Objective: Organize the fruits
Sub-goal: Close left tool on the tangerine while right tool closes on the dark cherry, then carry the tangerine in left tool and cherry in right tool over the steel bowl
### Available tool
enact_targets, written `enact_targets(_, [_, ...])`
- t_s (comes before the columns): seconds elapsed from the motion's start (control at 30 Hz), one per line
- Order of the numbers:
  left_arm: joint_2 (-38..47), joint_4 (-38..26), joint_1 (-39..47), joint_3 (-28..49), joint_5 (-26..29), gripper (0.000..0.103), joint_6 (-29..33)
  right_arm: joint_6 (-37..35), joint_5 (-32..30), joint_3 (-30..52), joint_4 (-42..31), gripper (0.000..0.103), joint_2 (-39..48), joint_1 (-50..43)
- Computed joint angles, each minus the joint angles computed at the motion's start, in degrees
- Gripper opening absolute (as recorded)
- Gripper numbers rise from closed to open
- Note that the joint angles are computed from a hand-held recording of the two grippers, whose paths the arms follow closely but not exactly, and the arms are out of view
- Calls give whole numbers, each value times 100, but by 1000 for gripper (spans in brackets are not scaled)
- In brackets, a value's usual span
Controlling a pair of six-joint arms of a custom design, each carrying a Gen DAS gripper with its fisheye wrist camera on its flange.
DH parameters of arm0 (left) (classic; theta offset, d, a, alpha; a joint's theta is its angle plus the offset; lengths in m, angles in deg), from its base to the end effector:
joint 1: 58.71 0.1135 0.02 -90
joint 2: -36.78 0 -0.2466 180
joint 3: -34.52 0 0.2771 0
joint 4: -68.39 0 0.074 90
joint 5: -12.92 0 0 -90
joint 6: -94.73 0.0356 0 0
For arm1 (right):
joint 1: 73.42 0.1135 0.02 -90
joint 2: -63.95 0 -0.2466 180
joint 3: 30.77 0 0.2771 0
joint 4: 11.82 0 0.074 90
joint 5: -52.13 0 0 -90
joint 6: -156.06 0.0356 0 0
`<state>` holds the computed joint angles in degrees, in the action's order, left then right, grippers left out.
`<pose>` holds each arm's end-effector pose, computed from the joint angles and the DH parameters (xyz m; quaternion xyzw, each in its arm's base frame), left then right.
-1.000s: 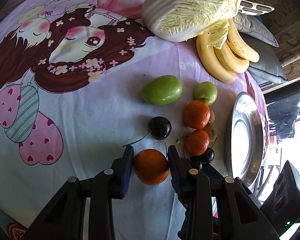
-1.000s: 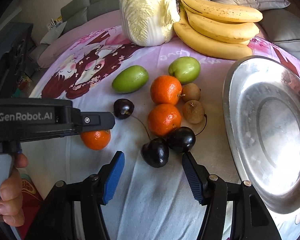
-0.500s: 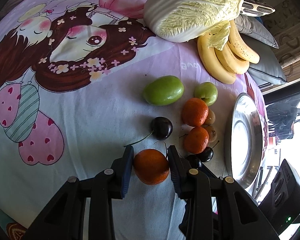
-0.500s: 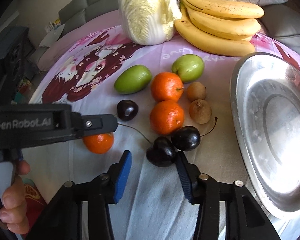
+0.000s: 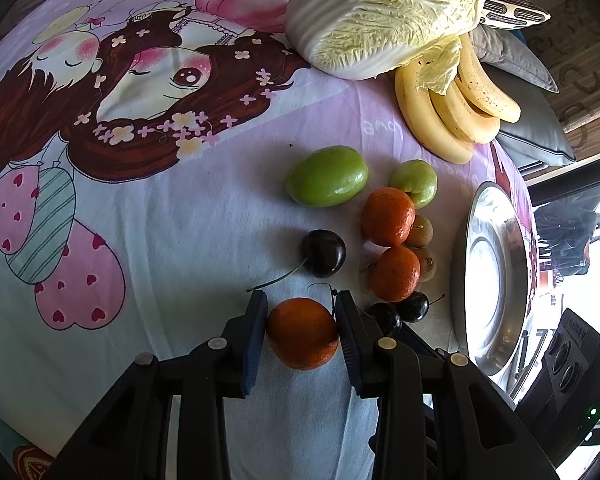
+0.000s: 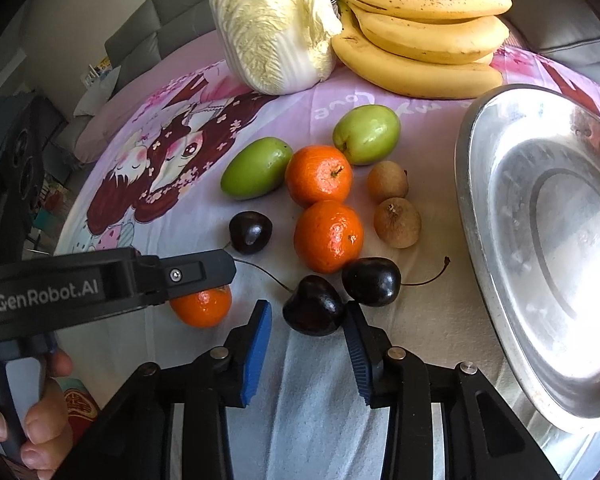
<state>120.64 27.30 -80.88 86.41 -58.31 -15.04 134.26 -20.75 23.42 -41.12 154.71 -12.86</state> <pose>0.2365 -0.1087 0.1089 0.0444 0.9751 -0.2026 0.0780 0.1517 0.2474 0.0964 0.0955 0.9628 0.1234 0.2206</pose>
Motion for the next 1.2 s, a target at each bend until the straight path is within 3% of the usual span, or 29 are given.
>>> enact_targets(0.77, [40,9,-79,30,-162,36,-59,294,-108,-478,396,33,-555,2])
enact_targets(1.2, [-599,-363,-331,124,-462,37,-144,389,744,-334,-513,33,-1217,298])
